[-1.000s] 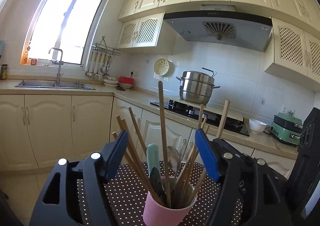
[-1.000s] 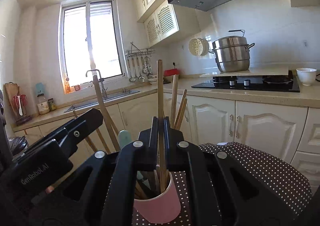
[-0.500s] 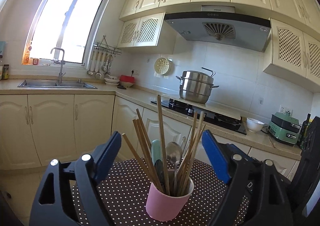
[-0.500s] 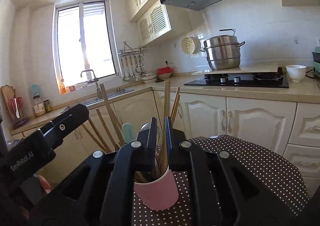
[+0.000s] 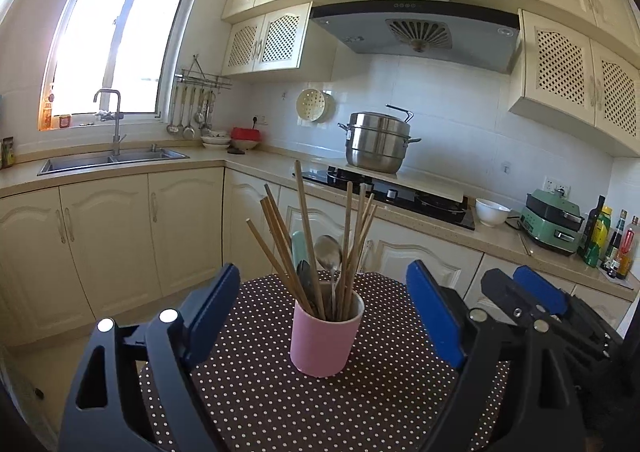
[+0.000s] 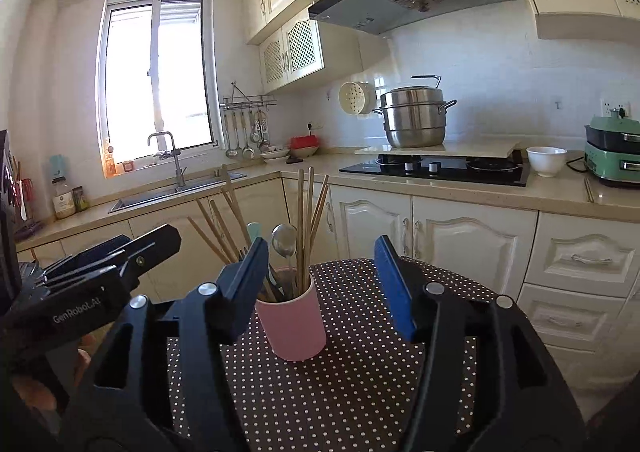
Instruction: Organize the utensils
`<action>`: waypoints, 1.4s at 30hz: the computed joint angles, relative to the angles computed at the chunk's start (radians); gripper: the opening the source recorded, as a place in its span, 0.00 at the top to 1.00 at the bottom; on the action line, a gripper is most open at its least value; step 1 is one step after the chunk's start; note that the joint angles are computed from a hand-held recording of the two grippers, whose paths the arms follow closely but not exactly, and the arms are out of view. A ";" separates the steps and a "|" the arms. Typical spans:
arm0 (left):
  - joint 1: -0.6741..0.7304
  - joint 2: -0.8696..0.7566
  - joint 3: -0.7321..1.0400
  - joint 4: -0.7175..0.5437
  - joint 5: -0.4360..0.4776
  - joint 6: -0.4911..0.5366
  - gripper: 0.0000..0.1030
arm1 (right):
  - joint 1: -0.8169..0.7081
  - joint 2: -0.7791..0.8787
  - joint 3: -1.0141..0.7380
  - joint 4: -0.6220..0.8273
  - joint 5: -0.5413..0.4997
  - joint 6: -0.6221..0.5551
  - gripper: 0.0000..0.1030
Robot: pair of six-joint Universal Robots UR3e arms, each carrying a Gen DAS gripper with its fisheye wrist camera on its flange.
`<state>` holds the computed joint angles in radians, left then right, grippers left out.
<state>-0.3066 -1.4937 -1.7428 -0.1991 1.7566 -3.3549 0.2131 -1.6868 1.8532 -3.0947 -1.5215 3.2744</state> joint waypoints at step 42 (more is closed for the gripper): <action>-0.520 0.089 0.025 -0.023 0.548 0.088 0.15 | 0.287 -0.351 0.086 0.210 -0.446 -0.053 0.09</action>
